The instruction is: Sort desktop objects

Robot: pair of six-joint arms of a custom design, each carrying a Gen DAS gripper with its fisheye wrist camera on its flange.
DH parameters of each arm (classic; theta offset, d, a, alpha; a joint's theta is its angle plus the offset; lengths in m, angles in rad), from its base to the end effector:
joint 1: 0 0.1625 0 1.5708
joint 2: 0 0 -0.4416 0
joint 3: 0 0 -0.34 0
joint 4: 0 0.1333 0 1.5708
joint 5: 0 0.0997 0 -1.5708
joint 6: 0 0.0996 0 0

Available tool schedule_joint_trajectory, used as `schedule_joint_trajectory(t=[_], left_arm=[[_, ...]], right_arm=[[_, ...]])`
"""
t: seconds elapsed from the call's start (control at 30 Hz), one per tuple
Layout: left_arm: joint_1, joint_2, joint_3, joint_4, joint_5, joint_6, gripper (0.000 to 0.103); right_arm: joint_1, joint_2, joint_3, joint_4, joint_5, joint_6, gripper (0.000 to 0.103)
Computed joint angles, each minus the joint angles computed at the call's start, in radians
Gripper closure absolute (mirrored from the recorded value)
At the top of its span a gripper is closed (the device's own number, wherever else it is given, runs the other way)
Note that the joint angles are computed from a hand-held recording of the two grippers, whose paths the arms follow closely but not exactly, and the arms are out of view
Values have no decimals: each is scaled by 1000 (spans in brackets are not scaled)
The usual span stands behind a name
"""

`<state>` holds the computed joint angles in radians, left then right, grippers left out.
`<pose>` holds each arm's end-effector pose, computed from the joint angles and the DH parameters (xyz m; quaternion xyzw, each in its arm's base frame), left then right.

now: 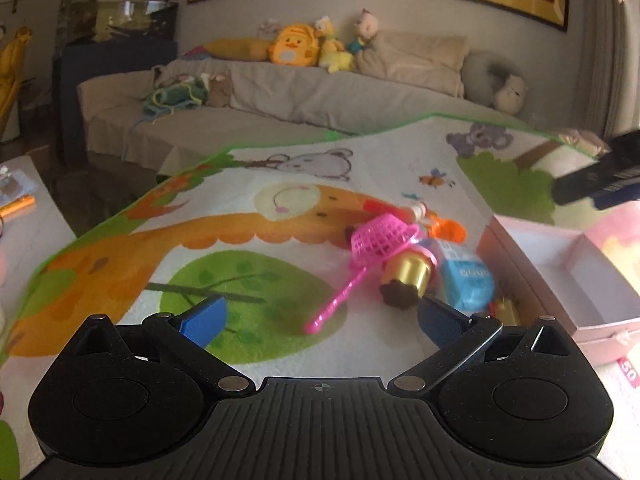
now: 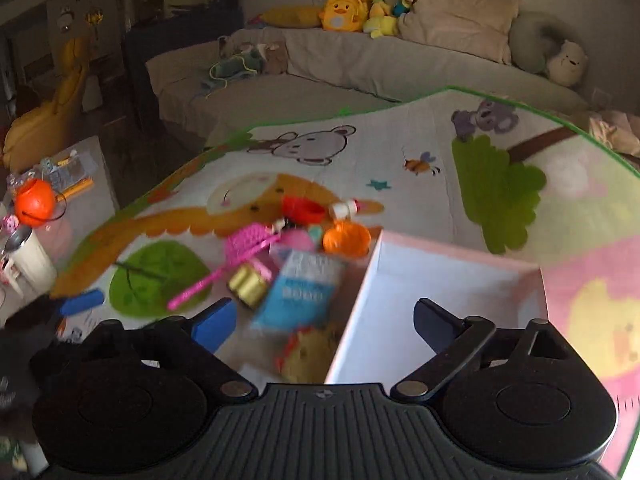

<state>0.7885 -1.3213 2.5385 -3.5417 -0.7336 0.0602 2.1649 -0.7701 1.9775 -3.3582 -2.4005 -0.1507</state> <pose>-0.0962 -0.3909 0.2911 0.2109 0.8364 -0.4481 0.2348 0.3620 -0.4290 0.1505 0.2117 -0.8588 0.3402 0.3192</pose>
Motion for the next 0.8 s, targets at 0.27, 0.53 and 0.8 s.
schedule_joint_trajectory(t=[0.27, 0.53, 0.8], left_arm=[[104, 0, -37, -45, -79, 43, 0], [163, -34, -53, 52, -168, 11, 0], [140, -50, -58, 157, -123, -38, 0]], right_arm=[[-195, 262, -603, 378, 71, 205, 58], [-276, 456, -949, 604, 5, 260, 89], [-220, 343, -705, 688, 137, 233, 93]])
